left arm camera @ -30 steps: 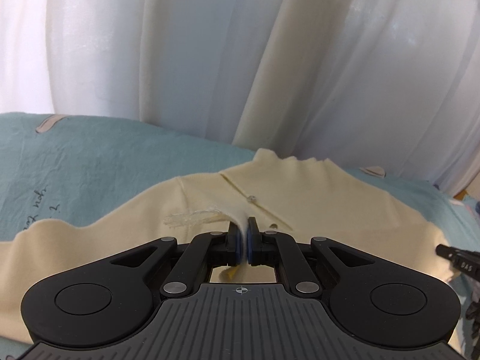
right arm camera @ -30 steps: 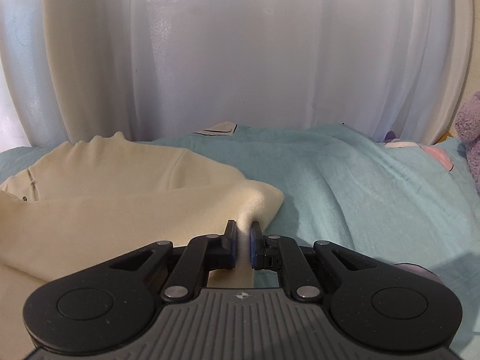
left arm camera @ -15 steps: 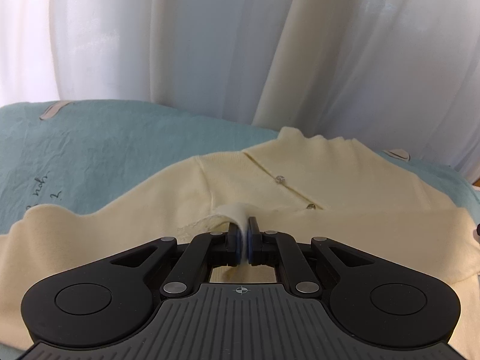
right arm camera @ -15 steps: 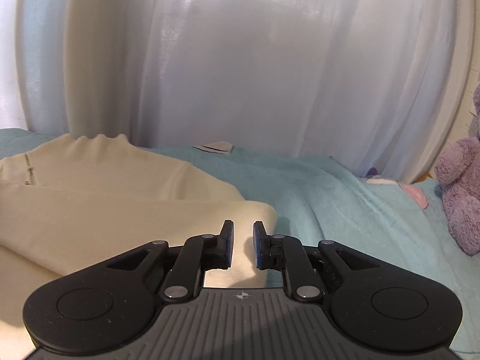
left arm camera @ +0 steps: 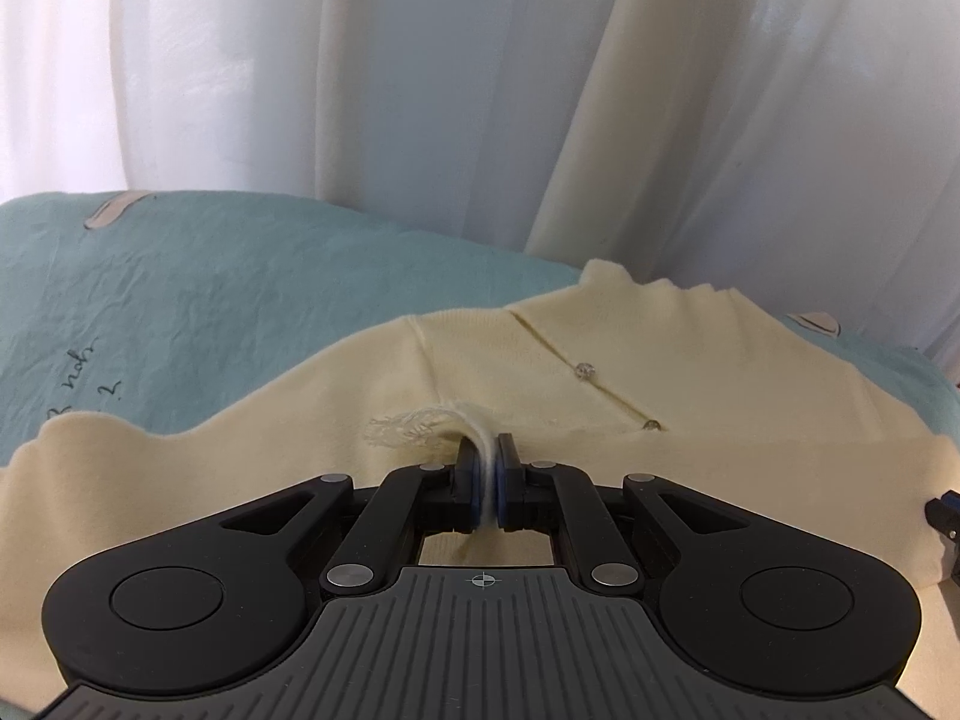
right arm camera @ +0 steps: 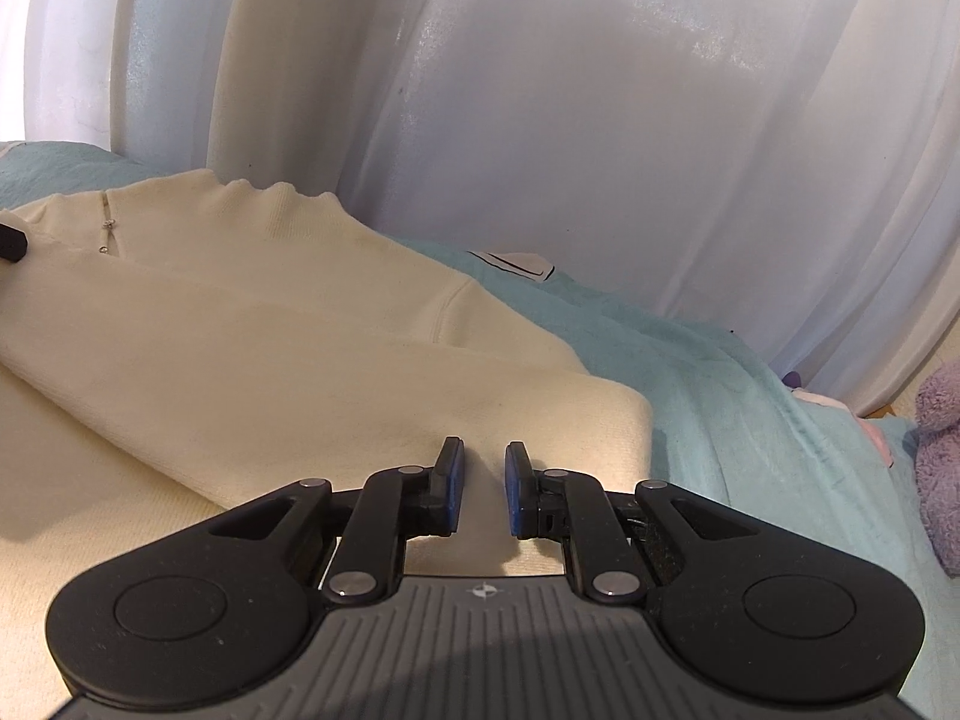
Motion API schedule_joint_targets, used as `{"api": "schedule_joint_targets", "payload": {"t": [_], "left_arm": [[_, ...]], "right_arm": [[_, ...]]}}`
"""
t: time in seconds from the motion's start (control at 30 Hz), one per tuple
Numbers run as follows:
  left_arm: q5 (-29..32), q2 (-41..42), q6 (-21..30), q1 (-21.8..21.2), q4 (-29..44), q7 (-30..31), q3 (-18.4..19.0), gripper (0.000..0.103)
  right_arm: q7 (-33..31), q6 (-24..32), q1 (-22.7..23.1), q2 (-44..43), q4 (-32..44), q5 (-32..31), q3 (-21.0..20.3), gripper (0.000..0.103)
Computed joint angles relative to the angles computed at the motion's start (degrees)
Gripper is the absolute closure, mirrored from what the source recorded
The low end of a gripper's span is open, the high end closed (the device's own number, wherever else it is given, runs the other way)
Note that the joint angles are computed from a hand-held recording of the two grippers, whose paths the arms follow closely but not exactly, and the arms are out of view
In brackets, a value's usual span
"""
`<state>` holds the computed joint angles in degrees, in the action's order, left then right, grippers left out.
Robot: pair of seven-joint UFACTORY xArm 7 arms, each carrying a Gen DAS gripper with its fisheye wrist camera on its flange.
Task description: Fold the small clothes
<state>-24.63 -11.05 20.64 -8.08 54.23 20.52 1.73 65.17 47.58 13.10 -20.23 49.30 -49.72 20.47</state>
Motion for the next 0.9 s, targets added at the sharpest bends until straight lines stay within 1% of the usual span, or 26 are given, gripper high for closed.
{"api": "schedule_joint_targets", "payload": {"t": [0.03,0.07,0.1,0.13,0.17,0.2,0.23,0.27,0.3,0.33,0.37,0.4,0.43,0.47,0.5,0.53,0.57,0.6,0.63,0.7,0.73,0.77,0.8,0.87,0.9], "left_arm": [[1.33,-0.60,-0.41,0.47,-0.51,-0.72,-0.42,0.090],[3.81,-1.10,-0.69,1.38,-0.92,-2.66,-1.16,0.086],[6.91,-1.78,-0.68,2.66,-1.31,-5.54,-2.00,0.079],[7.87,-2.67,-0.61,3.17,-1.78,-7.28,-1.96,0.076],[6.43,-3.83,-0.28,2.72,-2.31,-7.54,-0.79,0.076],[2.89,-5.54,0.67,1.72,-2.96,-7.23,1.27,0.071],[-0.26,-7.35,2.15,1.07,-3.48,-7.36,3.12,0.067],[-2.78,-9.41,3.29,0.79,-4.22,-7.62,4.66,0.065],[-4.75,-11.94,3.70,0.92,-5.56,-8.22,5.90,0.056],[-6.15,-15.38,3.40,1.73,-7.64,-9.47,6.97,0.041],[-6.37,-18.10,2.72,2.89,-9.50,-11.06,7.47,0.034],[-5.60,-20.74,2.00,5.01,-11.36,-13.63,7.48,0.023],[-4.27,-23.15,1.02,8.02,-13.19,-16.87,7.40,0.019],[-2.38,-24.26,0.45,11.17,-14.19,-20.28,7.06,0.018],[-0.10,-24.54,0.23,14.76,-14.70,-23.98,6.23,0.017],[2.58,-24.05,0.06,19.29,-14.82,-28.34,5.09,0.017],[5.10,-22.93,0.88,23.49,-14.23,-32.67,4.18,0.016],[6.58,-21.67,2.39,26.24,-13.24,-36.22,4.47,0.017],[6.42,-20.67,2.73,27.03,-12.74,-38.64,5.96,0.018],[4.24,-19.39,0.08,26.20,-13.00,-41.51,9.99,0.019],[2.81,-18.66,-1.97,25.34,-13.18,-42.08,12.29,0.022],[2.41,-17.83,-3.09,25.08,-13.00,-42.72,13.44,0.023],[1.73,-16.97,-4.15,24.19,-12.68,-42.45,14.91,0.023],[-1.74,-15.13,-6.86,20.12,-11.83,-39.40,19.47,0.026],[-3.54,-14.11,-7.03,18.61,-11.02,-38.43,21.31,0.027]], "right_arm": [[0.30,0.04,-0.08,0.10,0.10,0.01,-0.01,0.091],[0.57,-0.01,-0.11,0.07,-0.01,-0.07,-0.01,0.089],[0.42,-0.10,-0.08,0.04,-0.13,-0.25,-0.02,0.087],[0.28,0.15,-0.08,0.02,-0.18,-0.61,0.13,0.085],[-0.12,0.02,0.00,-0.14,-0.40,-0.99,0.12,0.083],[-0.46,-0.30,0.25,-0.83,-1.01,-0.89,-0.01,0.082],[-0.91,-0.60,0.45,-1.45,-1.41,-0.26,-0.23,0.078],[-1.81,-0.80,0.84,-2.19,-1.64,1.37,-0.65,0.070],[-3.05,-1.05,1.38,-3.07,-1.81,3.83,-1.23,0.067],[-3.46,-1.77,1.90,-4.75,-2.50,6.18,-1.57,0.062],[-3.05,-3.44,2.07,-6.86,-3.81,7.63,-1.61,0.055],[-2.06,-5.42,2.26,-9.50,-5.50,8.99,-1.42,0.051],[-1.17,-7.18,2.52,-11.82,-7.00,10.46,-1.16,0.041],[-0.54,-9.14,2.94,-13.89,-8.46,12.18,-1.13,0.034],[0.10,-11.41,3.80,-15.97,-10.06,14.48,-1.33,0.030],[-0.04,-13.17,4.91,-17.30,-11.21,17.16,-1.81,0.024],[-0.68,-14.83,6.30,-18.10,-12.13,20.21,-2.66,0.023],[-1.03,-16.95,7.86,-18.67,-13.10,23.53,-3.74,0.023],[-1.35,-19.10,9.14,-18.95,-13.96,26.44,-4.72,0.023],[-1.77,-23.36,10.89,-18.98,-15.22,31.16,-6.07,0.023],[-2.00,-24.91,11.15,-18.86,-15.47,32.76,-6.24,0.023],[-2.31,-26.18,11.13,-18.70,-15.55,34.02,-6.24,0.023],[-2.48,-27.33,10.87,-18.50,-15.51,35.14,-6.08,0.023],[-2.75,-28.70,10.37,-18.13,-15.19,37.51,-5.79,0.023],[-2.96,-29.66,10.31,-17.84,-15.18,38.84,-5.85,0.023]]}}
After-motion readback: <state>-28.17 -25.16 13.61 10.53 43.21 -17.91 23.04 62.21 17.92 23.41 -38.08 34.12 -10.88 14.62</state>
